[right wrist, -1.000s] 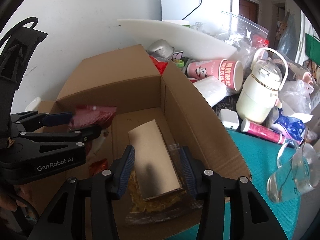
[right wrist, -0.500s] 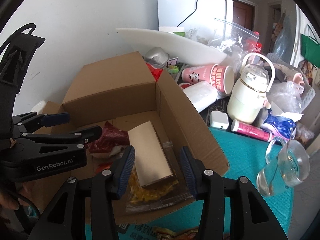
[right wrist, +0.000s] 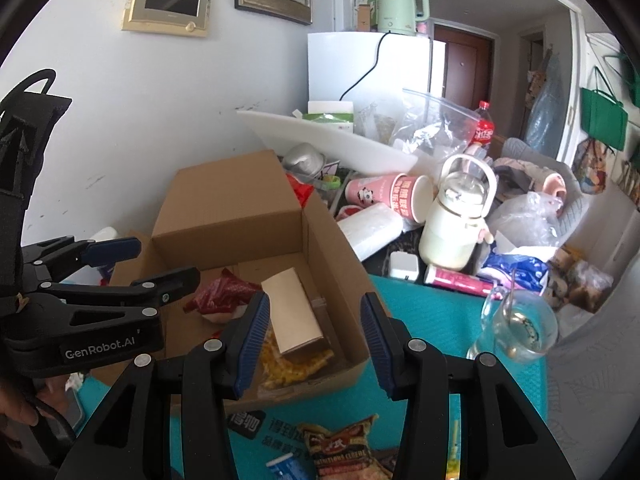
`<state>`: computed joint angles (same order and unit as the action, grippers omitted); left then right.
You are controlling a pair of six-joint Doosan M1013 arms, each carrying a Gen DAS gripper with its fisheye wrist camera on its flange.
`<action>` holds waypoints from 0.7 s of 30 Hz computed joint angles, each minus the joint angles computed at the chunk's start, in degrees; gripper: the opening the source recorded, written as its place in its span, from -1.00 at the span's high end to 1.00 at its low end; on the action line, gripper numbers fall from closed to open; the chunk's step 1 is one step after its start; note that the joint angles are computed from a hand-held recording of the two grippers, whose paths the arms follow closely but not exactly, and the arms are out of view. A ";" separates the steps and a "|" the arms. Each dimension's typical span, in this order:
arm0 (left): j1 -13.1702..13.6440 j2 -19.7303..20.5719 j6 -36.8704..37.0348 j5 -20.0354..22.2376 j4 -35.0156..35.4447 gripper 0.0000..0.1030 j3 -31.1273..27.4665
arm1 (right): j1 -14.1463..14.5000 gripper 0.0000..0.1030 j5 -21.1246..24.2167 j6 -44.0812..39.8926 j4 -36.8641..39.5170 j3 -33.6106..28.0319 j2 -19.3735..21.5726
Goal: Organize snacks
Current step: 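Withdraw both open tools from the box back over the table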
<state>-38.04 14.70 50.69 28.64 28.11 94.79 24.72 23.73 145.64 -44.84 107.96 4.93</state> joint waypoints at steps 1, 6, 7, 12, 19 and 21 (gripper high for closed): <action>-0.31 -0.64 -0.51 -0.40 0.72 -0.43 0.49 | 0.26 0.09 0.23 1.18 -1.22 0.36 -0.67; -2.02 -3.46 -3.46 -1.86 4.95 -0.43 2.69 | 1.86 0.09 1.95 8.15 -8.41 2.18 -3.76; -2.32 -4.01 -3.47 -2.36 5.10 -0.43 3.14 | 2.26 0.09 2.48 9.99 -10.21 2.62 -4.38; -3.20 -6.49 3.06 -4.96 -0.86 -0.43 5.22 | 4.29 0.06 4.86 16.88 -16.46 5.17 -7.28; -4.93 -9.22 7.11 -7.33 -3.87 -0.43 8.33 | 7.59 0.02 9.85 22.80 -21.43 8.19 -10.40; -5.26 -9.78 8.80 -8.01 -5.29 -0.43 9.18 | 8.44 0.00 10.64 23.53 -21.75 8.95 -11.09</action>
